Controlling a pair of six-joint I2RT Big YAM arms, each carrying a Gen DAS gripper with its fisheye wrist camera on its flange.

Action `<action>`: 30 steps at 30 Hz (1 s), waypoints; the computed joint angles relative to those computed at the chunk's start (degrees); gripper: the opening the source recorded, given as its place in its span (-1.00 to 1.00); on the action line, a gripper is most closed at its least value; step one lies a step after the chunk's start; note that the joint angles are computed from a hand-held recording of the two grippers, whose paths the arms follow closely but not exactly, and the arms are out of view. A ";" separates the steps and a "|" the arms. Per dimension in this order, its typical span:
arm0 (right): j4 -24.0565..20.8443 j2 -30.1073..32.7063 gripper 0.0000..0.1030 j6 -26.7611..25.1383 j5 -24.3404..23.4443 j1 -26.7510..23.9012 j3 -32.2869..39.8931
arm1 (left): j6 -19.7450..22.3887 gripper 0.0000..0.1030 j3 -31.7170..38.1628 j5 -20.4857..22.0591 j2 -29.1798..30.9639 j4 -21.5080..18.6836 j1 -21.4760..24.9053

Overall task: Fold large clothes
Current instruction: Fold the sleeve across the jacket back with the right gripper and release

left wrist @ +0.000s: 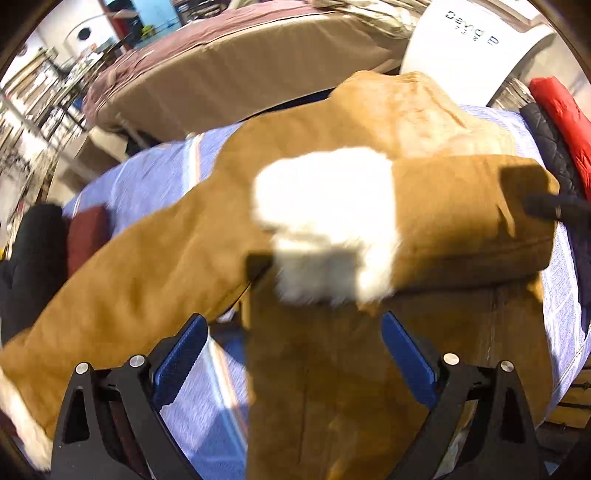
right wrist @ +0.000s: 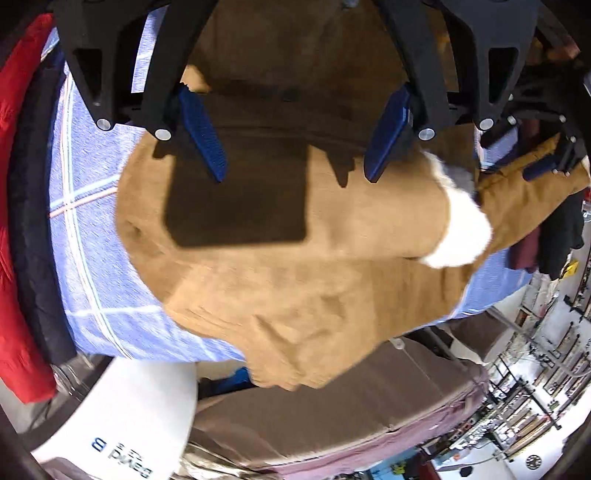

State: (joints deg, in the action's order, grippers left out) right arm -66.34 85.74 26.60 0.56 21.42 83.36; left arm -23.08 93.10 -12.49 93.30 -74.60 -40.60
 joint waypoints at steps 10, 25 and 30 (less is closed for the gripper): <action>1.70 4.03 0.56 -4.84 -2.46 -6.82 -2.93 | -0.51 0.90 19.67 2.75 19.05 -6.28 1.16; -1.86 11.14 0.92 -0.48 9.20 -1.70 2.01 | -3.37 0.92 14.19 1.32 19.42 0.41 0.83; -3.72 12.29 0.92 0.62 9.14 -1.47 3.39 | -3.71 0.92 12.55 1.98 18.61 1.66 0.99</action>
